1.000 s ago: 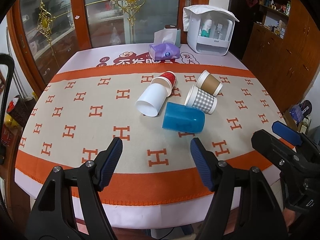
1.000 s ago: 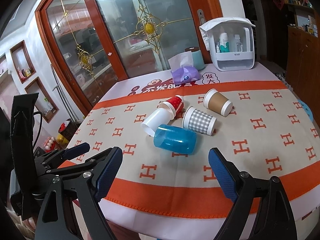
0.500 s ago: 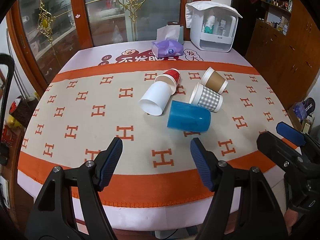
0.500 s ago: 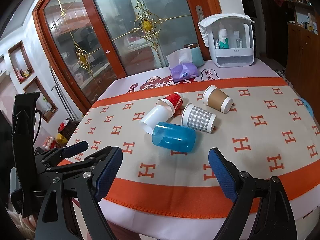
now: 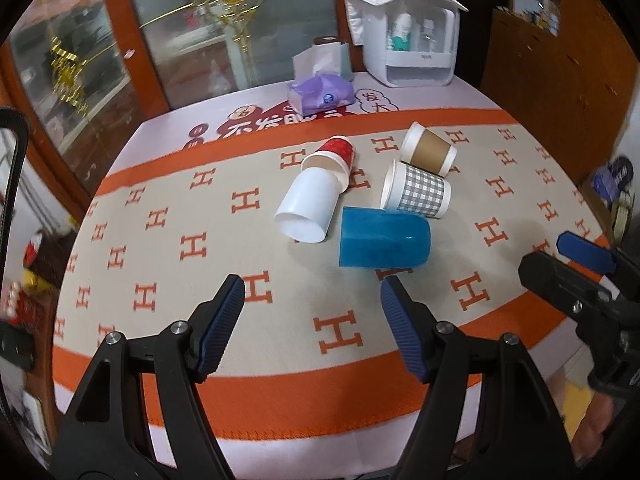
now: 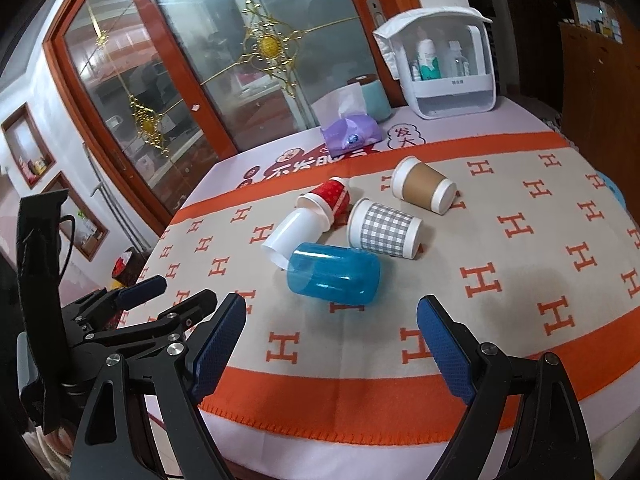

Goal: Flip cup upside down
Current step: 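Move the left gripper down onto the sideways blue cup and close around it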

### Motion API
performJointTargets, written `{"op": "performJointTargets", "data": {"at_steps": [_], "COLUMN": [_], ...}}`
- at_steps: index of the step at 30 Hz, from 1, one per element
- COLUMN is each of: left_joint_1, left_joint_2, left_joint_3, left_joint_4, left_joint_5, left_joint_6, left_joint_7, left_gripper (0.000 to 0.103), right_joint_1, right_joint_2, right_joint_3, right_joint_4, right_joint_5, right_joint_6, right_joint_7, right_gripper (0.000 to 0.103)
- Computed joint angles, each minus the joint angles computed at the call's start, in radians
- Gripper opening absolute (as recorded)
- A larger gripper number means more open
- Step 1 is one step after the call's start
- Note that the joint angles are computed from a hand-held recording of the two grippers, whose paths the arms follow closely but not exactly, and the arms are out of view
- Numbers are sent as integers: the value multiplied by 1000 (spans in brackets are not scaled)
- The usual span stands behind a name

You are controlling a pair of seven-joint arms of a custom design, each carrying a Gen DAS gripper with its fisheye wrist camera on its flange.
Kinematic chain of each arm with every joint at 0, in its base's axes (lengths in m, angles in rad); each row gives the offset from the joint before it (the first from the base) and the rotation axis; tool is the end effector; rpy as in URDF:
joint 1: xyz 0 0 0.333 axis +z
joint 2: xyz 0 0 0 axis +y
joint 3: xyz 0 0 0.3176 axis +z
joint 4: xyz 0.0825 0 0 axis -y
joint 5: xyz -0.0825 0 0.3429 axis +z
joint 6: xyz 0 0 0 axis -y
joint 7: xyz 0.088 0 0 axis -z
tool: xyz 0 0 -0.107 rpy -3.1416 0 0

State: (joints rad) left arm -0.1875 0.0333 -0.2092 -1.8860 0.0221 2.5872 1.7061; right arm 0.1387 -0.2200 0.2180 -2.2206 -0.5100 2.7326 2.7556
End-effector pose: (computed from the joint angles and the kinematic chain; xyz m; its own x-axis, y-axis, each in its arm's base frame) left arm 0.5343 -0.2223 0.5790 -0.4864 -0.8683 -0.0973 -0.6585 0.4376 -0.6123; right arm 0.4530 0.1977 0.5642 -0.2729 -0.9089 -0.3154 -0.6356 0.4165 -0.6500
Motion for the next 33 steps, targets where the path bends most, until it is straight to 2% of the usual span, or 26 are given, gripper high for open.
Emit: {"op": "performJointTargets", "data": {"at_steps": [4,8,11,14,17,19,25,30,33], "left_joint_1": [1,-8,-16,-47,-76,-90,-134,-163,-187], "left_joint_2": [72,159,274,380,471,507,598,585,592], "left_joint_3": [-14,-26,-44,-40,-42,-43,-53,-55,-45], "left_joint_4": [106,220,389,536,659,706,828,771,758], "left_joint_5": [-29,19,26,77,114,132,157,190,223], "left_joint_6": [-94,-164,-296,-377,-417,-430,-516,-502,-484], "left_joint_7": [112,189,278,302,350,392,589,737,780], "left_gripper": [68,70,73,73,73,73,73,73,73], "right_joint_1": [-7,0,12,22,38,42,56,62,67], "right_joint_2": [26,63,97,129,166,184,236,264,270], "right_joint_3": [-21,-58,-92,-121,-155,-165,-182,-185,-188], "right_joint_4": [3,4,0,-9,-19,-23,-24,-24,-28], "right_joint_5": [18,83,171,275,436,495,717,809,830], "right_joint_6": [18,51,92,128,169,178,187,201,204], "right_joint_7": [-1,-36,-89,-133,-229,-270,-447,-520,-529], "right_gripper": [88,79,75,74,70,69,69,69,69]}}
